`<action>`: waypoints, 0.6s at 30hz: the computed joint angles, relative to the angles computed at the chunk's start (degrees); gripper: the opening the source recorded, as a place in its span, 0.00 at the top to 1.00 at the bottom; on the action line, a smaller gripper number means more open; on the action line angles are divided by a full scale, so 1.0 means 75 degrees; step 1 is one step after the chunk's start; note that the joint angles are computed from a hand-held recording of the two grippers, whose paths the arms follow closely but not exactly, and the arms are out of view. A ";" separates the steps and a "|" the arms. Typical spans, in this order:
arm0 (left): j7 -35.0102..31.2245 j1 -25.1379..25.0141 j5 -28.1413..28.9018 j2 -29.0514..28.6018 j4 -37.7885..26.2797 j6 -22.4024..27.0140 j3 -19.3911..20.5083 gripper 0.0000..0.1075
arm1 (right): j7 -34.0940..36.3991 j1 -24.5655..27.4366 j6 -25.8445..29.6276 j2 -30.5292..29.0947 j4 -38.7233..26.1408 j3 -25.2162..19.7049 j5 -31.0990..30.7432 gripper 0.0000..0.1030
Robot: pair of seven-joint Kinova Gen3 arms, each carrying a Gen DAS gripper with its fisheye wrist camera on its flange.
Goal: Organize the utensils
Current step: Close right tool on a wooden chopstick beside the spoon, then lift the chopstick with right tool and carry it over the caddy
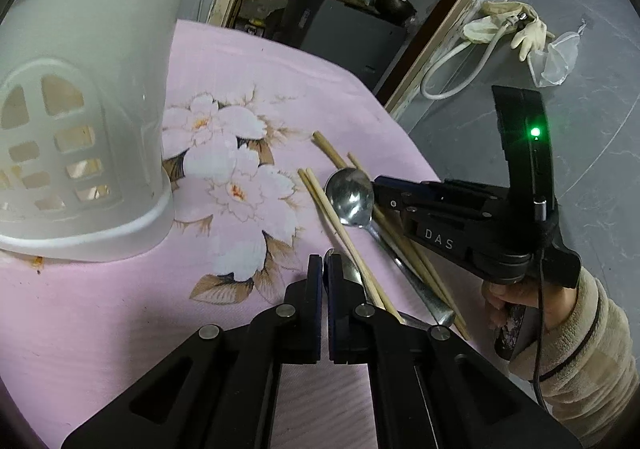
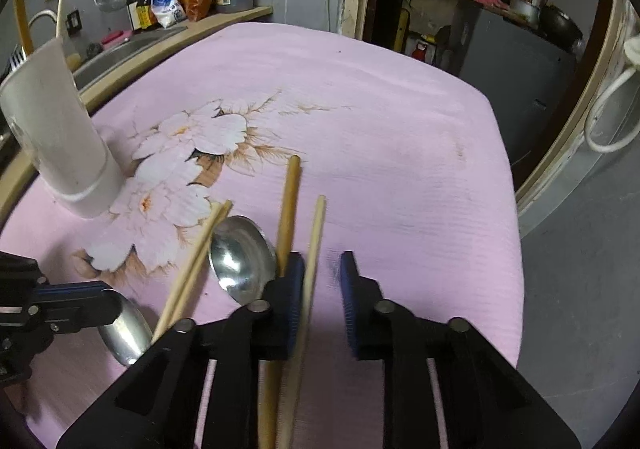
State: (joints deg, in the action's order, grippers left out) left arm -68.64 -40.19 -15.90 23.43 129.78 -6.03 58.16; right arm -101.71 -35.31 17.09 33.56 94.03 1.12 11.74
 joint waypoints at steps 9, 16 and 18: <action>0.0377 0.0500 -0.0436 -0.0720 0.0511 -0.1143 -0.0834 1.00 | 0.0249 0.0770 -0.1171 -0.0446 0.0922 -0.0709 -0.0761 0.97; 0.0573 0.1291 -0.0662 -0.1492 0.0784 -0.1692 -0.1951 1.00 | 0.0469 0.0769 -0.3346 -0.1042 0.2348 -0.0768 -0.1382 0.97; 0.0693 0.1446 -0.0773 -0.1679 0.0842 -0.1800 -0.2196 1.00 | 0.0782 0.0374 -0.3967 -0.1309 0.2783 -0.0487 -0.1766 0.97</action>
State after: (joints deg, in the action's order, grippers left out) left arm -63.44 -29.35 -21.70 10.84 136.09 -19.53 41.69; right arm -95.85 -32.50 -12.67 23.74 114.90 -2.53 -1.50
